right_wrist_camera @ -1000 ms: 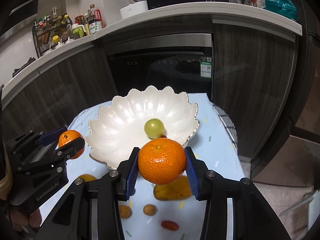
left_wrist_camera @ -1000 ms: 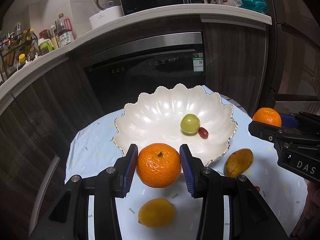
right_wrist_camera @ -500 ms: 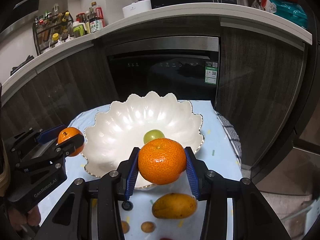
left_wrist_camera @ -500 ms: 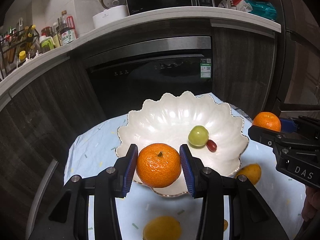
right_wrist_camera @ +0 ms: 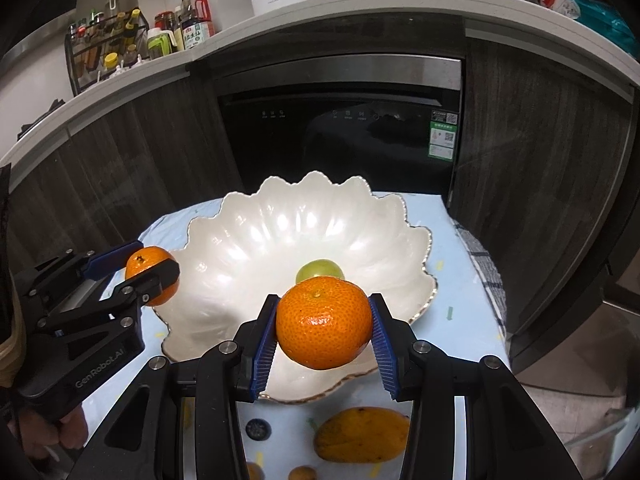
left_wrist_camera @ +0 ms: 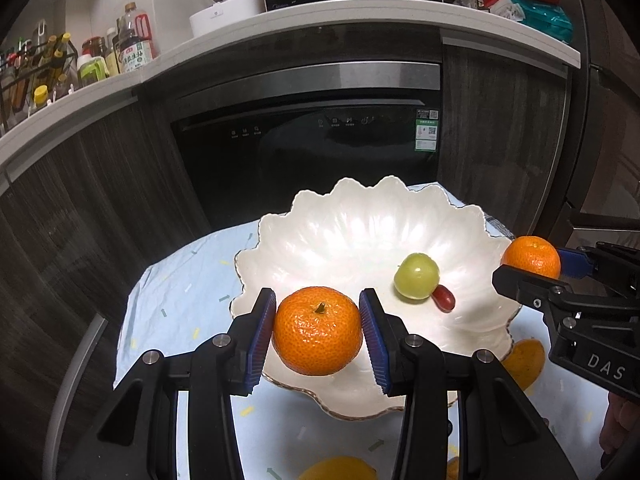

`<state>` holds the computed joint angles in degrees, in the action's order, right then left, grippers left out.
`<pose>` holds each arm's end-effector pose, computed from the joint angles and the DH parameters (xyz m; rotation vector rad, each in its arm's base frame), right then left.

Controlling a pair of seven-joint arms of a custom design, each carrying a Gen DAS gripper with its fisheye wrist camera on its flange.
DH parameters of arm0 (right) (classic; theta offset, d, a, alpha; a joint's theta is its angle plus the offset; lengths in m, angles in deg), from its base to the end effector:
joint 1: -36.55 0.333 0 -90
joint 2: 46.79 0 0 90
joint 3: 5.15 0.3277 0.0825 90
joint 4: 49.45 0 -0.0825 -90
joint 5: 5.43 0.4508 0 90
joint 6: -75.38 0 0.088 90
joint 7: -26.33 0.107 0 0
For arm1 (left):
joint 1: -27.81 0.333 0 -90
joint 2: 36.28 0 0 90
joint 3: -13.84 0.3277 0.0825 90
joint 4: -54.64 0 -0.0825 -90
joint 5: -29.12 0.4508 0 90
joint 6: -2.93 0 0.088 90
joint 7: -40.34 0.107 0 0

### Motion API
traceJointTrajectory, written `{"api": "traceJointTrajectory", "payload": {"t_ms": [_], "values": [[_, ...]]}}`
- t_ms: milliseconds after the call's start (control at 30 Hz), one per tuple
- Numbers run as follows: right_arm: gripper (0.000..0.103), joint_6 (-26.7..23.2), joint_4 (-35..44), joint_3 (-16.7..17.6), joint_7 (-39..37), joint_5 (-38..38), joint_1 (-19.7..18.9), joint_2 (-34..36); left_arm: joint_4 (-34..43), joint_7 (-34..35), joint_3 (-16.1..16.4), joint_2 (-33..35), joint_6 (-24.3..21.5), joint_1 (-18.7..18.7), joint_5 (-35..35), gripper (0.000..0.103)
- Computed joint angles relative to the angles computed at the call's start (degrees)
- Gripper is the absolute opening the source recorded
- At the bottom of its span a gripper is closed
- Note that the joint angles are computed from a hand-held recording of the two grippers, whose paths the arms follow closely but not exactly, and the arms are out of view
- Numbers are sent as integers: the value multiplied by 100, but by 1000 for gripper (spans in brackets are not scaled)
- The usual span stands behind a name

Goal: Organize fruits
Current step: 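Carry both tangerines over the white bowl with both tools, then open both tools to drop the tangerines into the bowl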

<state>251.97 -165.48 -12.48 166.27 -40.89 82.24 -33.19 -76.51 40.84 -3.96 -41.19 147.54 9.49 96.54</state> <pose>0.5056 0.4656 0.3876 -1.9622 1.2762 -0.3994 0.4631 -0.3500 0.3853 -1.6912 1.6481 -0.6289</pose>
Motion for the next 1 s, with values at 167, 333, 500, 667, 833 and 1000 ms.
{"api": "traceJointTrajectory", "payload": {"t_ms": [167, 333, 500, 667, 833, 1000], "values": [[45, -108, 113, 316, -552, 521, -212, 142, -2, -40, 62, 83, 173, 51, 8, 43], [45, -218, 159, 465, -1033, 1004, -286, 223, 32, -23, 98, 180, 247, 62, 9, 43], [45, -340, 212, 647, -1541, 1494, -398, 290, 35, 51, 139, 231, 340, 67, -71, 44], [63, -340, 227, 390, -1525, 1436, -148, 299, 28, 88, 137, 236, 223, 44, -186, 53], [74, -368, 227, -79, -784, 725, 235, 228, -18, 51, 118, 159, 59, 33, -229, 63], [81, -416, 229, -44, -355, 256, 173, 167, -88, -98, 49, 2, -215, 19, -165, 85]]}}
